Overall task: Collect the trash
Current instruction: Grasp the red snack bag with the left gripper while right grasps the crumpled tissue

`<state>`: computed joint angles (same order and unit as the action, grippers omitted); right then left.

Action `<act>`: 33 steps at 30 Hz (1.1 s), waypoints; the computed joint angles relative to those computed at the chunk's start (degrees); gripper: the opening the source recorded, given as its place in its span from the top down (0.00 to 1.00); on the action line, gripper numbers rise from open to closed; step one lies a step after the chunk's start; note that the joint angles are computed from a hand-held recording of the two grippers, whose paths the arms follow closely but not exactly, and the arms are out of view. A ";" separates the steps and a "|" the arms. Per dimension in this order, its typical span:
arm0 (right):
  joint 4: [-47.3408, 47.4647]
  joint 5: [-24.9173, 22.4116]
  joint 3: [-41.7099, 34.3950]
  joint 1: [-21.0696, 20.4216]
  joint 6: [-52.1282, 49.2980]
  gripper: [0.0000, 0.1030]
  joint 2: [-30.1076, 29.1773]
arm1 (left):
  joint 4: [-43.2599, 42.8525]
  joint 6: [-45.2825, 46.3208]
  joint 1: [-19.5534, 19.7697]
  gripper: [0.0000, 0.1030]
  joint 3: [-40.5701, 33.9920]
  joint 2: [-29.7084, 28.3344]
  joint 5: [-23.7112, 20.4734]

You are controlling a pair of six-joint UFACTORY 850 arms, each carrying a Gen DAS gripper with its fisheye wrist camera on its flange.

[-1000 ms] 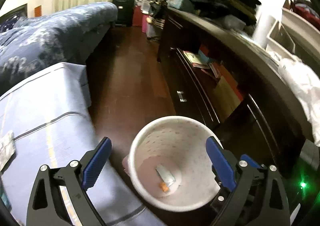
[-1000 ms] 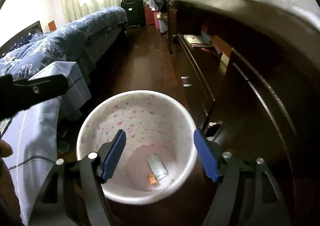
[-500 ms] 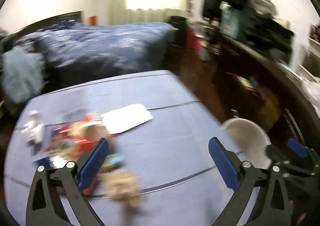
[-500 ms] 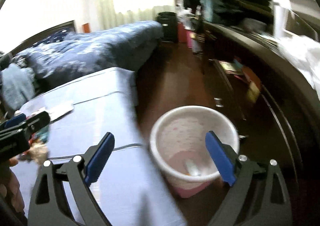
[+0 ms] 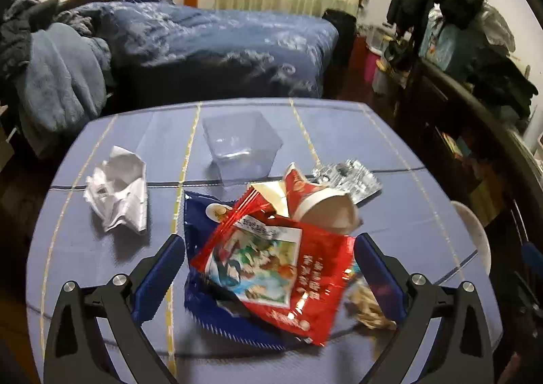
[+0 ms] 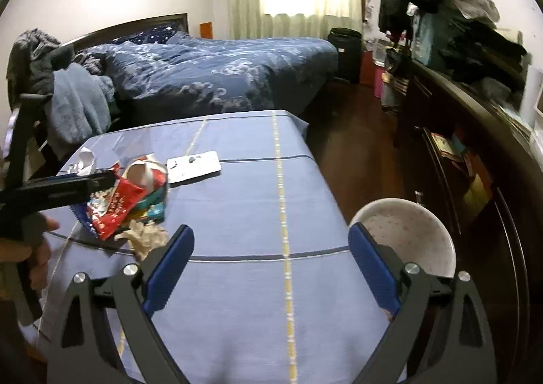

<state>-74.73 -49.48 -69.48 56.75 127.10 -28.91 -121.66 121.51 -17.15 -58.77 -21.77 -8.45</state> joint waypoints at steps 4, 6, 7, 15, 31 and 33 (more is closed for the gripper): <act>0.48 0.57 -1.58 -0.22 -1.67 0.10 -1.04 | 10.92 -8.62 -0.05 0.05 -2.37 -2.70 0.65; 0.20 1.29 -1.43 -0.26 -1.41 0.10 -1.07 | 13.07 -9.84 -0.12 0.26 -2.71 -3.25 0.98; 0.18 1.87 -1.75 -0.40 -1.63 0.10 -1.31 | 15.27 -11.60 0.04 0.35 -2.67 -3.28 0.47; 1.27 4.71 -6.51 -0.29 -6.32 0.10 -5.04 | -1.04 4.41 2.43 0.95 1.77 0.39 -5.88; 2.31 10.76 -13.89 -1.49 -11.75 0.16 -11.10 | -8.66 8.67 7.61 0.98 9.85 9.49 -16.75; 4.63 11.38 -15.89 -1.95 -15.03 0.27 -12.65 | -9.93 10.08 7.83 0.98 10.57 10.40 -16.69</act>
